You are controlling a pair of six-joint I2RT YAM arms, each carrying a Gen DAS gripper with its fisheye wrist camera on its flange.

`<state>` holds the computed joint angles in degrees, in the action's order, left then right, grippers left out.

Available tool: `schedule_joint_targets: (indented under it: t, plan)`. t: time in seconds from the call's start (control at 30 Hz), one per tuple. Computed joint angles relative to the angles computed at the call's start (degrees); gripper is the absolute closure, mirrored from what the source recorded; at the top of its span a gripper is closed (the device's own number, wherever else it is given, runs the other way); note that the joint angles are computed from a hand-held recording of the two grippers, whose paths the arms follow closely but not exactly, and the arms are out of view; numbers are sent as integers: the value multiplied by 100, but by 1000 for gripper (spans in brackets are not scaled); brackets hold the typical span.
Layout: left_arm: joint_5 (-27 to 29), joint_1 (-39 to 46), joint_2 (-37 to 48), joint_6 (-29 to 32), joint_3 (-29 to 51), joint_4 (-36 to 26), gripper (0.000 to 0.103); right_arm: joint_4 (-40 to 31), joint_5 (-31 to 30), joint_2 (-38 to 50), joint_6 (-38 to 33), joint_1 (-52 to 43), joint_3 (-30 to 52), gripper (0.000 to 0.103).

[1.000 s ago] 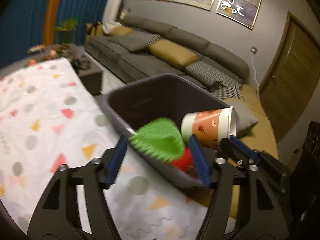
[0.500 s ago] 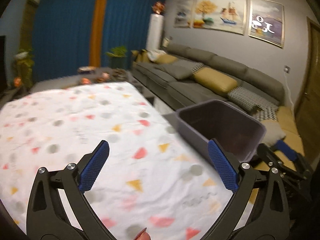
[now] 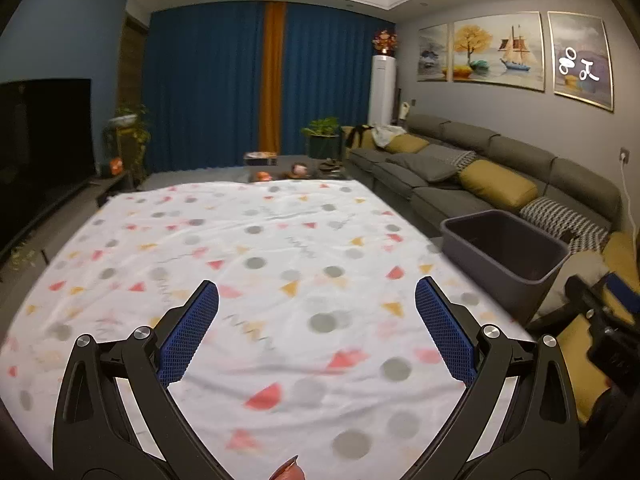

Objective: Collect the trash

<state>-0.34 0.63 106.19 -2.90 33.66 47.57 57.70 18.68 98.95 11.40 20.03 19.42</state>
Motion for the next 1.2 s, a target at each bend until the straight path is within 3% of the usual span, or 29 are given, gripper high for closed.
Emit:
schedule_joint_targets:
  t: [0.27, 0.63, 1.2]
  plan:
    - [404, 639, -691, 120, -917, 204, 6, -10, 723, -540, 275, 922, -512, 6]
    - [806, 976, -1253, 208, -1551, 368, 6, -356, 1476, -1247, 388, 1749, -816, 6]
    - [1089, 1119, -1673, 220, -1890, 362, 6, -330, 1828, -1517, 335, 2137, -985, 6]
